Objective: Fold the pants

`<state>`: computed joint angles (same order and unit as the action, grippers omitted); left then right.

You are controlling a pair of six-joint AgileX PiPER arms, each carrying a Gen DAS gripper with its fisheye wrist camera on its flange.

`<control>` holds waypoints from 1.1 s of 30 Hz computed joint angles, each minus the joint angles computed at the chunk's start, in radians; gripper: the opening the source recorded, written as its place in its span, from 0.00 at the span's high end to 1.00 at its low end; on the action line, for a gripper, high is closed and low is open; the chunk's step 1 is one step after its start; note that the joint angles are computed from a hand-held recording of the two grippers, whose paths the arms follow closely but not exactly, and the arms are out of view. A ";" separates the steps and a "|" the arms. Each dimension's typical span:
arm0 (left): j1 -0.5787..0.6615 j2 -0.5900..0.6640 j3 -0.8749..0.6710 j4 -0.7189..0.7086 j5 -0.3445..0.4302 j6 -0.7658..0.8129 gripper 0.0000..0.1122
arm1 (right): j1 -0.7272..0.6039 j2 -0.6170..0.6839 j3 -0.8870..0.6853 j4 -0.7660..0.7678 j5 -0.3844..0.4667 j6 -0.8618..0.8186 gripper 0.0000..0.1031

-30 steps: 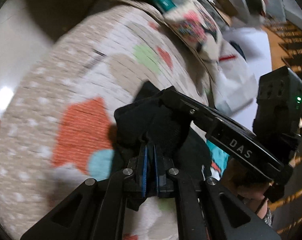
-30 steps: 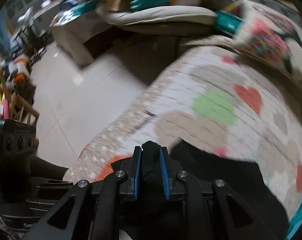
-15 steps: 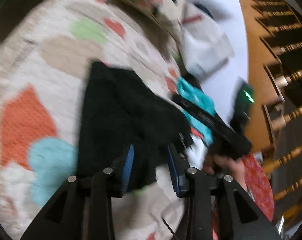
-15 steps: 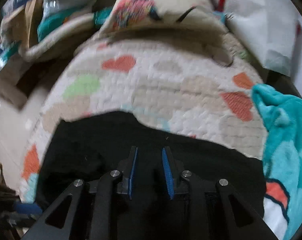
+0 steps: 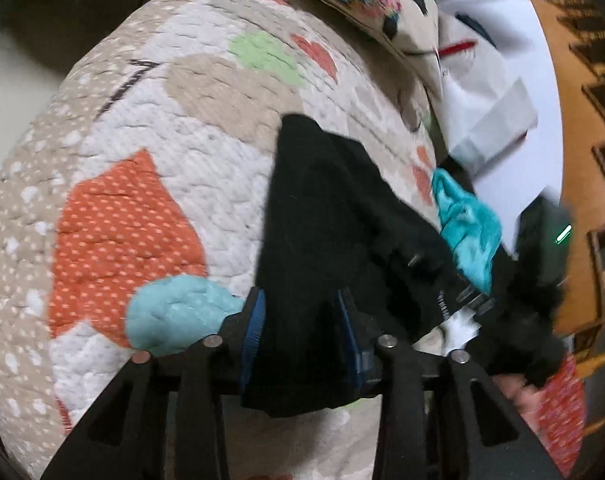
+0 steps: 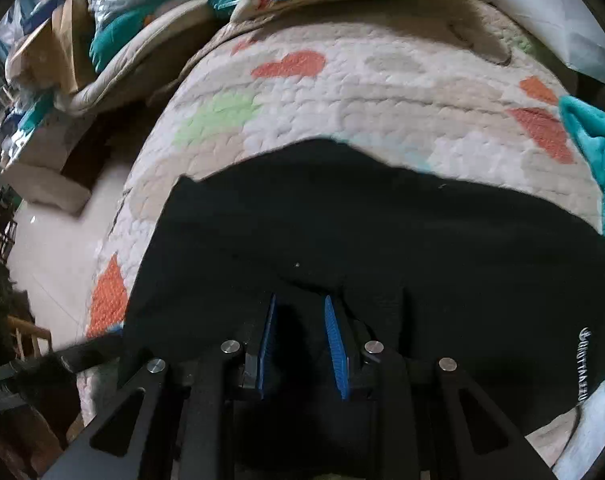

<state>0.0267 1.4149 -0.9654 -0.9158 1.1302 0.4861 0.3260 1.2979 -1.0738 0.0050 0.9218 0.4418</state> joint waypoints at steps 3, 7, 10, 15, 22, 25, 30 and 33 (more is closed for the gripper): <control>-0.044 -0.024 0.011 0.032 -0.054 -0.005 0.57 | 0.037 0.045 -0.118 -0.036 0.027 -0.034 0.59; -0.101 -0.050 0.020 0.099 -0.114 -0.022 0.70 | 0.080 0.213 -0.307 -0.024 0.056 -0.125 0.36; -0.114 -0.054 0.011 0.162 -0.118 -0.042 0.87 | 0.103 0.387 -0.472 0.002 0.148 -0.155 0.36; -0.113 -0.069 -0.004 0.228 -0.112 -0.087 0.91 | 0.124 0.511 -0.582 0.047 0.204 -0.173 0.89; 0.034 -0.055 -0.034 0.225 -0.008 -0.056 0.91 | 0.150 0.570 -0.675 0.049 0.220 -0.141 0.89; 0.099 -0.050 -0.052 0.237 0.015 -0.032 0.91 | 0.167 0.586 -0.708 0.076 0.214 -0.139 0.89; 0.200 -0.035 -0.072 0.272 0.027 -0.022 0.90 | 0.210 0.647 -0.810 0.104 0.211 -0.139 0.88; 0.268 0.015 -0.090 0.250 0.082 -0.014 0.86 | 0.204 0.672 -0.829 0.130 0.202 -0.126 0.82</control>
<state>0.2948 1.4298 -1.0557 -0.6661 1.2120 0.4720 0.5295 1.9698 -1.9026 0.1353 1.1238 0.3154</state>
